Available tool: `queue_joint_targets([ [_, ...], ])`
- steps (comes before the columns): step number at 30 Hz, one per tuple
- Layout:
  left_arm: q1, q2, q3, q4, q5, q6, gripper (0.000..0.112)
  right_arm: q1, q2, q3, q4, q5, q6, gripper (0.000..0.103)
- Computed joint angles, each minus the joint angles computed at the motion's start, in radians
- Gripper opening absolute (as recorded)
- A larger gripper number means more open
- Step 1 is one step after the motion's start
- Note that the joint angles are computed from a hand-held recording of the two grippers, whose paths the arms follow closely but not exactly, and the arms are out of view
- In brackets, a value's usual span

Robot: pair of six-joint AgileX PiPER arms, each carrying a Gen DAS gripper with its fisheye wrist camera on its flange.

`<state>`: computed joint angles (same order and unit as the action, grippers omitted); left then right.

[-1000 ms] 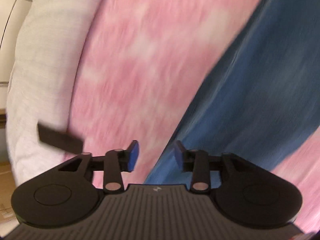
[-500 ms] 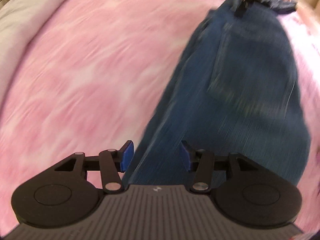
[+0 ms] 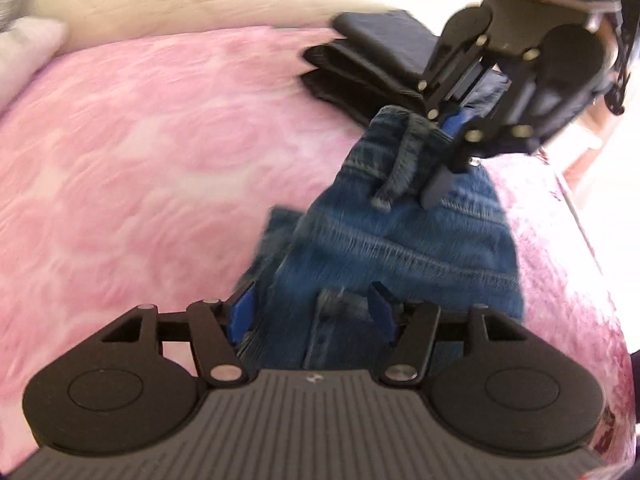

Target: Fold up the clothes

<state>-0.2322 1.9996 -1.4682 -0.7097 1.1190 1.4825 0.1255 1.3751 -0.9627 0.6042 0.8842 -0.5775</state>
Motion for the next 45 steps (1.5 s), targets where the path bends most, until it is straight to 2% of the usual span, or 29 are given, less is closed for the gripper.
queue_joint_targets([
  [1, -0.012, 0.011, -0.014, 0.008, 0.018, -0.001, 0.048, 0.001, -0.019, -0.002, 0.015, 0.019, -0.025, 0.012],
  [2, -0.021, 0.012, -0.018, 0.018, 0.024, 0.000, 0.035, -0.002, -0.030, -0.007, 0.025, 0.039, -0.039, 0.012],
  [5, -0.006, -0.012, 0.001, 0.025, 0.045, 0.030, 0.017, -0.037, -0.053, -0.005, 0.049, 0.090, -0.063, 0.013],
  [7, 0.024, -0.050, 0.042, 0.014, 0.046, 0.056, 0.012, -0.150, -0.077, 0.030, 0.173, 0.120, -0.119, 0.022],
  [8, 0.036, -0.074, 0.067, 0.011, 0.039, 0.072, 0.011, -0.217, -0.084, 0.052, 0.248, 0.131, -0.139, 0.023],
  [9, 0.049, -0.100, 0.094, 0.007, 0.034, 0.091, 0.011, -0.281, -0.087, 0.071, 0.318, 0.142, -0.155, 0.025],
  [10, 0.058, -0.127, 0.127, -0.001, 0.025, 0.117, 0.011, -0.334, -0.089, 0.094, 0.381, 0.136, -0.172, 0.036],
  [12, 0.068, -0.181, 0.195, -0.011, -0.002, 0.166, 0.010, -0.371, -0.067, 0.112, 0.429, 0.072, -0.160, 0.049],
  [16, 0.082, -0.263, 0.303, -0.034, -0.046, 0.205, 0.010, -0.256, 0.106, 0.045, 0.281, -0.066, -0.108, 0.050],
  [20, 0.106, -0.293, 0.338, -0.050, -0.053, 0.190, 0.010, -0.143, 0.292, -0.023, 0.212, -0.105, -0.107, 0.053],
  [23, 0.113, -0.292, 0.331, -0.053, -0.052, 0.177, 0.010, -0.102, 0.352, -0.035, 0.207, -0.115, -0.091, 0.054],
  [24, 0.112, -0.289, 0.325, -0.053, -0.052, 0.170, 0.010, -0.107, 0.352, -0.031, 0.224, -0.110, -0.092, 0.032],
  [26, 0.107, -0.280, 0.305, -0.053, -0.056, 0.140, 0.010, -0.119, 0.344, -0.035, 0.218, -0.093, -0.064, 0.011],
  [30, 0.073, -0.222, 0.214, -0.047, -0.092, 0.013, 0.010, -0.164, 0.340, -0.156, 0.153, 0.024, -0.097, 0.006],
  [32, 0.042, -0.164, 0.131, -0.019, -0.121, -0.104, 0.010, -0.169, 0.366, -0.232, 0.142, 0.023, -0.109, 0.006],
  [35, -0.009, -0.015, -0.061, 0.077, -0.117, -0.366, 0.013, -0.147, 0.430, -0.326, 0.070, -0.002, -0.094, 0.007],
  [36, -0.026, 0.038, -0.120, 0.115, -0.113, -0.443, 0.018, -0.137, 0.454, -0.354, 0.041, -0.009, -0.083, 0.008],
  [38, -0.044, 0.116, -0.195, 0.141, -0.104, -0.523, 0.022, -0.121, 0.484, -0.363, 0.003, -0.038, -0.039, 0.012],
  [39, -0.047, 0.143, -0.217, 0.144, -0.099, -0.547, 0.023, -0.131, 0.478, -0.348, 0.019, -0.052, -0.034, 0.018],
  [40, -0.050, 0.157, -0.228, 0.148, -0.101, -0.562, 0.025, -0.141, 0.468, -0.329, 0.037, -0.069, -0.030, 0.020],
  [42, -0.047, 0.163, -0.222, 0.141, -0.118, -0.564, 0.032, -0.166, 0.393, -0.249, 0.082, -0.145, -0.026, 0.026],
  [45, -0.029, 0.156, -0.208, 0.115, -0.127, -0.544, 0.035, -0.212, 0.277, -0.156, 0.084, -0.227, 0.029, 0.036],
])
